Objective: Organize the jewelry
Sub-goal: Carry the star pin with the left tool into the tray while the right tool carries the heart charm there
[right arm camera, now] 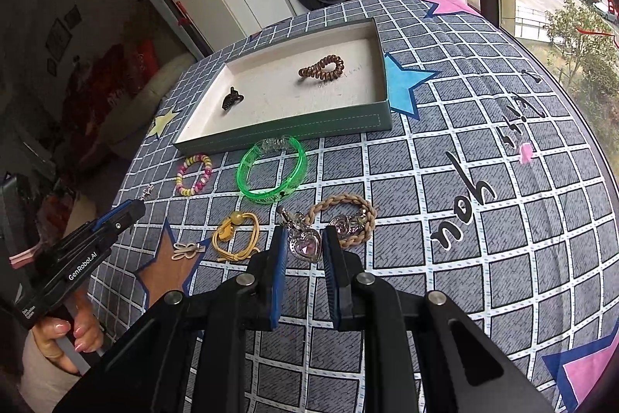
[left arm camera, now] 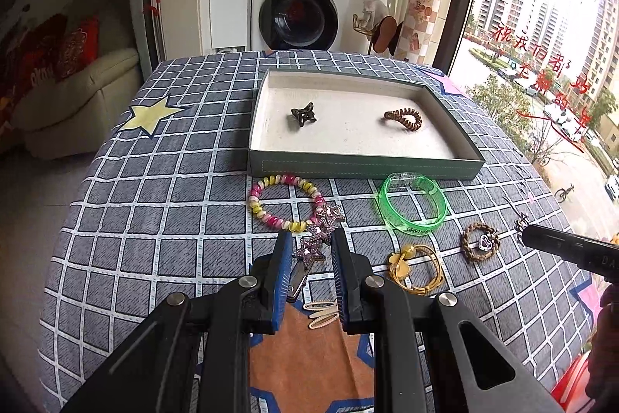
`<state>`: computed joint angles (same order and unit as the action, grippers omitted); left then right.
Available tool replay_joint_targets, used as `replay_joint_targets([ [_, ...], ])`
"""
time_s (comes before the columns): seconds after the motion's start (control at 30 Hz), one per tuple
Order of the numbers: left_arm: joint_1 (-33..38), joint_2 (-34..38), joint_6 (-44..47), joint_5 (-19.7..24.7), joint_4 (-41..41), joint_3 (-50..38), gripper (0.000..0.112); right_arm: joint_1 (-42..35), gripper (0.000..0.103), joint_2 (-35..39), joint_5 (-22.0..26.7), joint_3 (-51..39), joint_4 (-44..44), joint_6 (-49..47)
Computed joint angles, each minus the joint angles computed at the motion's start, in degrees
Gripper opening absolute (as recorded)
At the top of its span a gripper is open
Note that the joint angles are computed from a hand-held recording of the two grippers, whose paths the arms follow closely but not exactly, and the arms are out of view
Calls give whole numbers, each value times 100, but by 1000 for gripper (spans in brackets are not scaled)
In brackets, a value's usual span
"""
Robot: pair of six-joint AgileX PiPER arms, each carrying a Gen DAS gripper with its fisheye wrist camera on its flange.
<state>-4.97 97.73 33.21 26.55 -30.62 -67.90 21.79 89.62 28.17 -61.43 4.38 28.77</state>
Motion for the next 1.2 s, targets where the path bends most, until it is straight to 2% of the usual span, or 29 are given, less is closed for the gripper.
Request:
replay_joint_targets([
  [0.2,-161,93,-324,4,255,-292,33,-258,20,91,123,-342,338,-467],
  [0.5,-323,496,-1061,78,817,-935,33,-470,20,419,437,-1147,273,-819],
  [0.77,-456,1134,-1661,320,1373,-1901,33,-640,20,1122,712,-2148,290,-1166],
  [1.0,-577,2104,-2071,881,1670,-3443,33,-810,20,2234,1304,-3672,401,-1502],
  [1.2,-754,3209,-2431,1621,2038,-5069,33,-870,20,3258,1925,-4979,359,-1631],
])
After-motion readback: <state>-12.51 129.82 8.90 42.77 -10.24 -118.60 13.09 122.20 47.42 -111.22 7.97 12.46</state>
